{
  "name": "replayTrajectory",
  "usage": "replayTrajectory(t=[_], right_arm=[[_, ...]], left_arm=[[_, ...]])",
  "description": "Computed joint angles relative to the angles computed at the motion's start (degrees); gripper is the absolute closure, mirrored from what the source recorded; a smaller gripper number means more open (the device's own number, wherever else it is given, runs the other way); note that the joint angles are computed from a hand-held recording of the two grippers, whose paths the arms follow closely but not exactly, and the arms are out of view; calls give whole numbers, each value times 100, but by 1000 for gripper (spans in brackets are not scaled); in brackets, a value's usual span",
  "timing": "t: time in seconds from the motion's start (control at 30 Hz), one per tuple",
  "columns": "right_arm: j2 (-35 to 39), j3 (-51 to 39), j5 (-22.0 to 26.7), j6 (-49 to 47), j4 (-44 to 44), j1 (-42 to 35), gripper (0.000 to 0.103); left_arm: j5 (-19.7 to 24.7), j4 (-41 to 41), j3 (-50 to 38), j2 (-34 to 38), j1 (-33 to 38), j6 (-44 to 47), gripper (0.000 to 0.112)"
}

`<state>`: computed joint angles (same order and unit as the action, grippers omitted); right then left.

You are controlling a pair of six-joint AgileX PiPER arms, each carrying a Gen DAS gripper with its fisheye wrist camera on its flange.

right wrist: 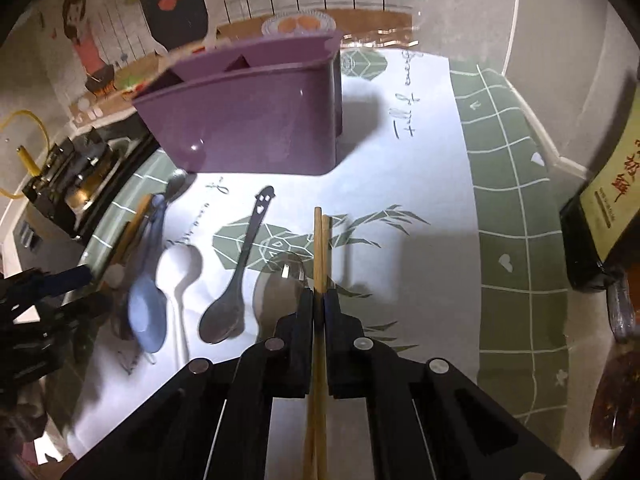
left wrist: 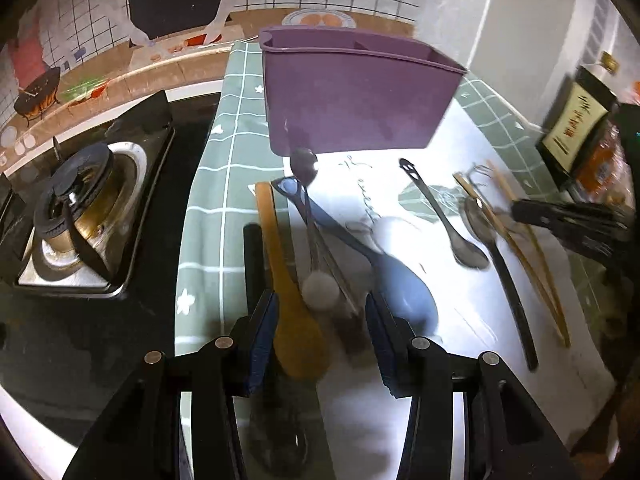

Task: Organize utensils
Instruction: 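Lift the chopstick upright with the right gripper toward the purple holder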

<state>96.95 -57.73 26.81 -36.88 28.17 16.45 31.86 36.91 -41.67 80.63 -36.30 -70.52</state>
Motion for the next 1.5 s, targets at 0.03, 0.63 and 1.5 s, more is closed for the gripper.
replayTrajectory(t=[0.03, 0.63, 1.5], right_arm=[[-57, 48, 19, -176, 176, -52, 99], [-894, 214, 466, -1088, 1469, -618, 99], [-30, -4750, 1157, 1344, -249, 220, 99]], left_arm=[[47, 154, -70, 126, -2, -108, 69], [1811, 1026, -959, -1030, -856, -477, 91], [2220, -1632, -6440, 606, 1372, 4226, 92]])
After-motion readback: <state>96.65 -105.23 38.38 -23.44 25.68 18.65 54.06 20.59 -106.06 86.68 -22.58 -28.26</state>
